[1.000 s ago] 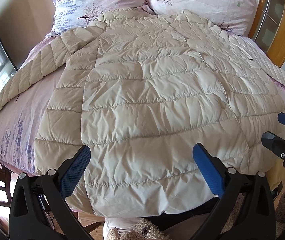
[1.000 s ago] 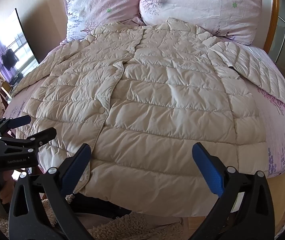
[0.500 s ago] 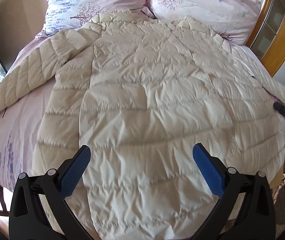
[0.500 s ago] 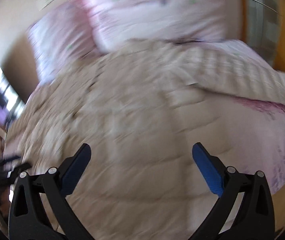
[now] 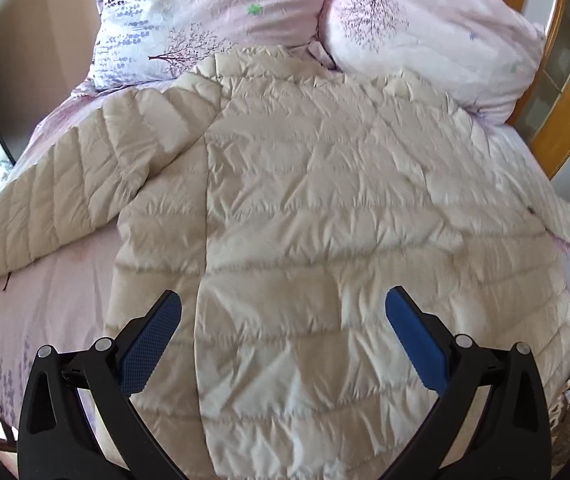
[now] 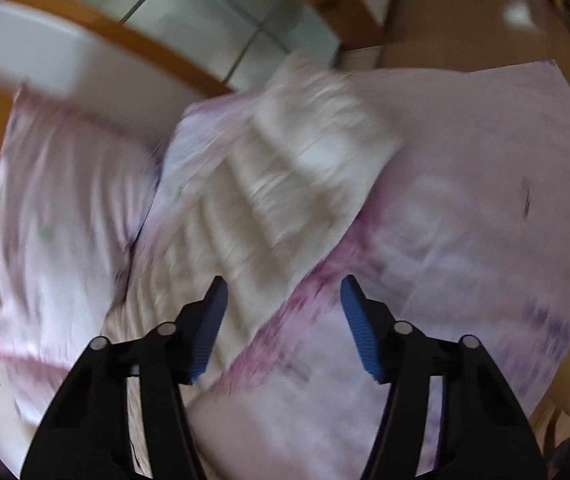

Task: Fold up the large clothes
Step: 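Grasp the jacket sleeve cuff with the right gripper and lift it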

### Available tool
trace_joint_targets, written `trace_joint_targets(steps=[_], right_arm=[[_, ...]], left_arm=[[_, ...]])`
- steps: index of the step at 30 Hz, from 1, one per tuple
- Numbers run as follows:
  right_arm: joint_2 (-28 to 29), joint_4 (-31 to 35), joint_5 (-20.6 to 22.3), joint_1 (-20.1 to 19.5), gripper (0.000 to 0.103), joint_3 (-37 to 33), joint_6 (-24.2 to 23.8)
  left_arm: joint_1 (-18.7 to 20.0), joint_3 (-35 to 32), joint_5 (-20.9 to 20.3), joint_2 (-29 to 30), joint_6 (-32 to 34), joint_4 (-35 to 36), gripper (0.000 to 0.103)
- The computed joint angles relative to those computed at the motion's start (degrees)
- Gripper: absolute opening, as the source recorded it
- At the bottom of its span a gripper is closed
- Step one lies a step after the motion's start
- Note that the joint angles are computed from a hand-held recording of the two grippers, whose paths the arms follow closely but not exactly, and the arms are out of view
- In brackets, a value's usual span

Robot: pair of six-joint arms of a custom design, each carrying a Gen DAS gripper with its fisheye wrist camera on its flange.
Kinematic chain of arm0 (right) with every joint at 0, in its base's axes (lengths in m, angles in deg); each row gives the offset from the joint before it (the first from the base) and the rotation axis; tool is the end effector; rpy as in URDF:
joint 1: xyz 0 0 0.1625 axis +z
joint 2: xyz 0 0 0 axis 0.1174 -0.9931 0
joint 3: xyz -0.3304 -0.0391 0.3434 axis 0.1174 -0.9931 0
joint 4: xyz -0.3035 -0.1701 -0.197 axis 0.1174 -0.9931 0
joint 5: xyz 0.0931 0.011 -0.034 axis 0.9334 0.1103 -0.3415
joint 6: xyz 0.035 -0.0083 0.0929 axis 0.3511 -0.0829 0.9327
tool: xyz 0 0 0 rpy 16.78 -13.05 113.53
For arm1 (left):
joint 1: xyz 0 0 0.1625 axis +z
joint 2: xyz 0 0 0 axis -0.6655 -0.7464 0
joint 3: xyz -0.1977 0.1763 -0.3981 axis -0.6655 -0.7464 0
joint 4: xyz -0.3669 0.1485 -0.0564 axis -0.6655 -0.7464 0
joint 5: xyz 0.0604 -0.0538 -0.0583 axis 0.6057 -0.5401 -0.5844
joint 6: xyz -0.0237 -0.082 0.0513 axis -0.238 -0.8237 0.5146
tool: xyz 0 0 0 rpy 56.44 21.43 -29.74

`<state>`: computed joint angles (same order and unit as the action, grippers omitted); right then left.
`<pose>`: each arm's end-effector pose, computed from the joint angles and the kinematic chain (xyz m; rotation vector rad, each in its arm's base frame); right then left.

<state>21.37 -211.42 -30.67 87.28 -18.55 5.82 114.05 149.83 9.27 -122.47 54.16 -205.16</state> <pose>0.1551 -0.8720 0.1628 -0.7524 -2.5790 1.3097 0.0241 -0.6472 0.3918 -0.3763 2.1187 -0.9836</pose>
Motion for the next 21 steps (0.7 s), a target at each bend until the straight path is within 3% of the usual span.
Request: trace_joint_targets(steps=[2,6,10,13,16,18,21], right_arm=[[0.39,1.72,-0.59,-0.97,0.044,-2.23,1.53],[0.64,2.52,-1.15,-2.12,0.033,-4.49,2.21],[1.71,3.30,-4.83,-2.18,0.025,-7.23,1.10],[4.04,4.53,-8.76,-1.01,0.014,-10.78,-0.18],[6.30,4.99,-13.53,0.45,0.006,-14.45,-4.97],[8.50,4.65,-16.29,1.84,0.005,-18.26,-9.70],[11.17,1.93,-16.38,4.42,0.005,-22.50,-19.51]], left_arm=[[0.77,-1.16,-1.98,0.10,0.51,-0.25,0.102],[1.72,-3.27,-2.98,0.98,1.65,0.05,0.102],[2.11,-4.48,-2.47,1.84,4.23,-0.15,0.102],[2.68,-5.54,-4.74,1.60,4.48,1.56,0.102],[2.95,-6.44,-5.36,1.73,5.06,1.67,0.102],[3.00,-6.70,-5.61,1.94,6.62,-0.12,0.102],[3.20,-5.90,-8.31,2.09,11.90,-7.35,0.102]])
